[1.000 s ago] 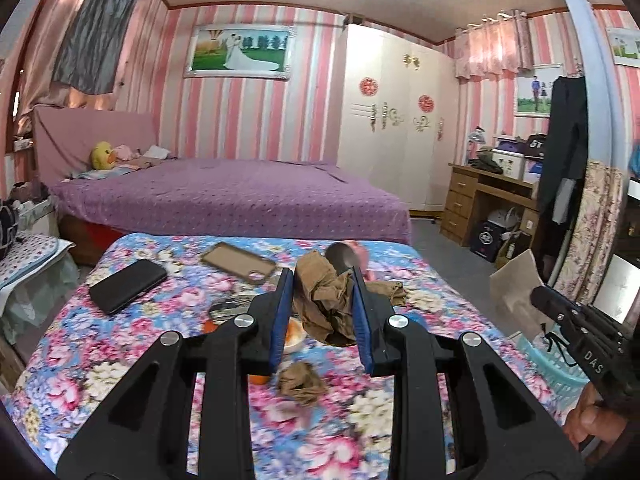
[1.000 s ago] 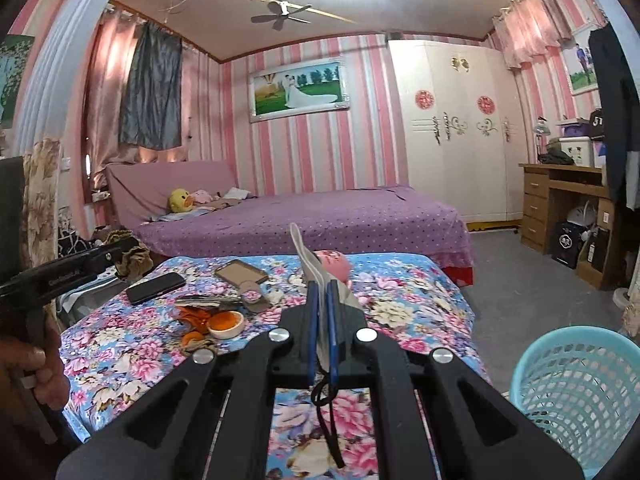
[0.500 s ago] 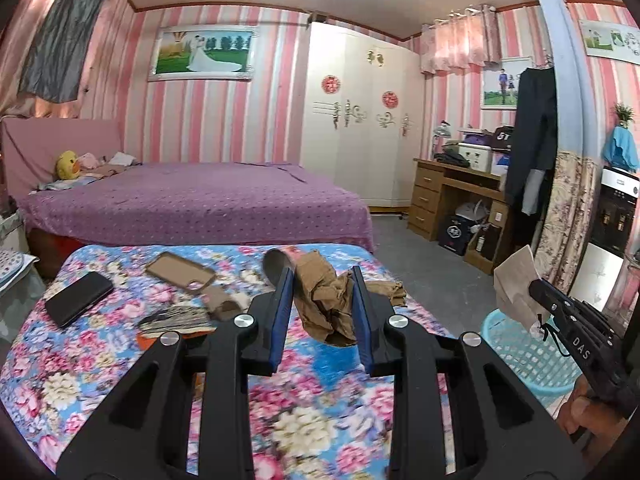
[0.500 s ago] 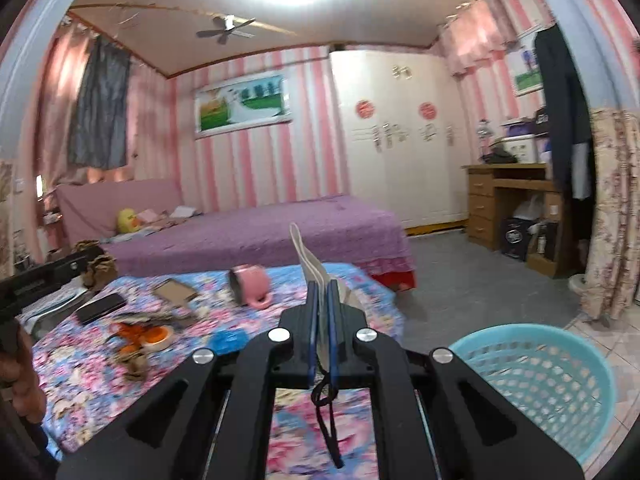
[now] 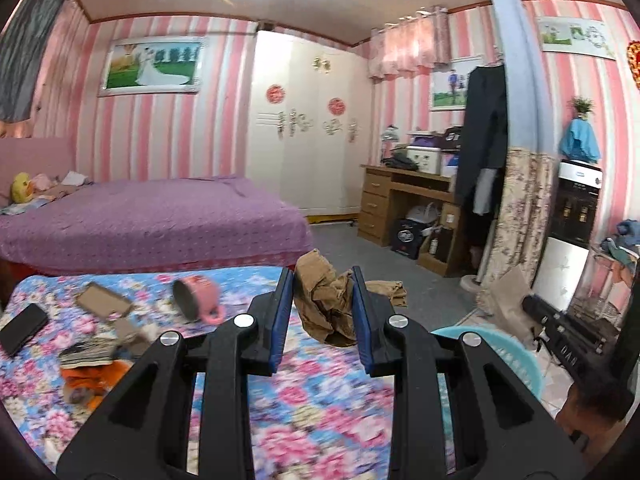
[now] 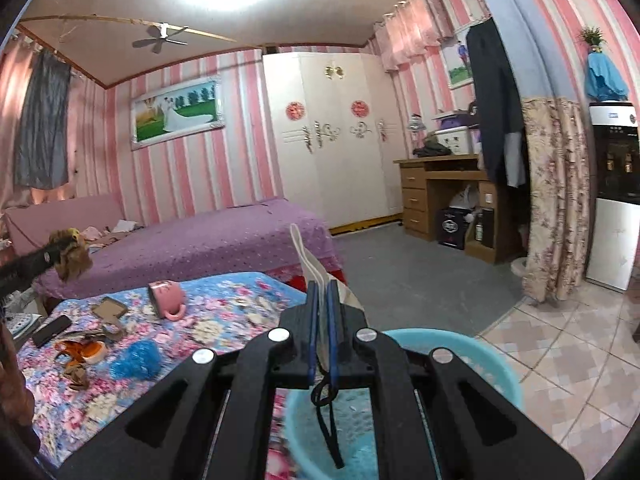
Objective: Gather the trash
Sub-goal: 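Open the left gripper to drop the brown scrap into the blue basket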
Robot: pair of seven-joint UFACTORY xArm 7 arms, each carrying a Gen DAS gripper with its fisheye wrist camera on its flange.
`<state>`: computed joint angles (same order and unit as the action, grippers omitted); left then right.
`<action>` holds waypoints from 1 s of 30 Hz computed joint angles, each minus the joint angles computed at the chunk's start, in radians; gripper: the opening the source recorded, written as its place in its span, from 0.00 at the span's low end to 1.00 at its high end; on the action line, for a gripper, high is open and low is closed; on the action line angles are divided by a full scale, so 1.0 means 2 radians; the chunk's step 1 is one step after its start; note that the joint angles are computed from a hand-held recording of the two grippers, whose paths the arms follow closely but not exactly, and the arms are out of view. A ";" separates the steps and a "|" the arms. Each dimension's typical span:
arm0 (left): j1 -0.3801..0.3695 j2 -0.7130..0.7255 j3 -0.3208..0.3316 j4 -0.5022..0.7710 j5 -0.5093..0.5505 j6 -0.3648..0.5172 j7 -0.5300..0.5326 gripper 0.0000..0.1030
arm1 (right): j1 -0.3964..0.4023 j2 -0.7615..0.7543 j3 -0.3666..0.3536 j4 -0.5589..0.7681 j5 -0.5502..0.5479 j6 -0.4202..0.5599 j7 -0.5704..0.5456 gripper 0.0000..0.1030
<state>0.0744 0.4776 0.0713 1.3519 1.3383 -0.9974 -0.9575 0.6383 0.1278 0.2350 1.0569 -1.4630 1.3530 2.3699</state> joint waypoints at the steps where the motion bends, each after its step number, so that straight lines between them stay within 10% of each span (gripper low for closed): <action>1: -0.002 -0.003 -0.002 -0.005 0.000 -0.001 0.000 0.26 | -0.001 -0.009 0.000 -0.011 0.004 0.001 0.001 0.05; 20: -0.071 0.040 -0.041 -0.052 -0.003 0.027 0.026 0.28 | -0.030 -0.072 0.025 -0.093 0.077 0.002 -0.012 0.05; 30: -0.101 0.083 -0.024 0.012 0.046 0.028 -0.039 0.28 | -0.065 -0.091 0.015 -0.137 0.060 -0.091 0.040 0.05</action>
<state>-0.1278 0.6440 0.0235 1.3762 1.4310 -0.9407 -1.0360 0.5084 -0.0547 0.2642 0.7834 -1.3432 1.1707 2.4491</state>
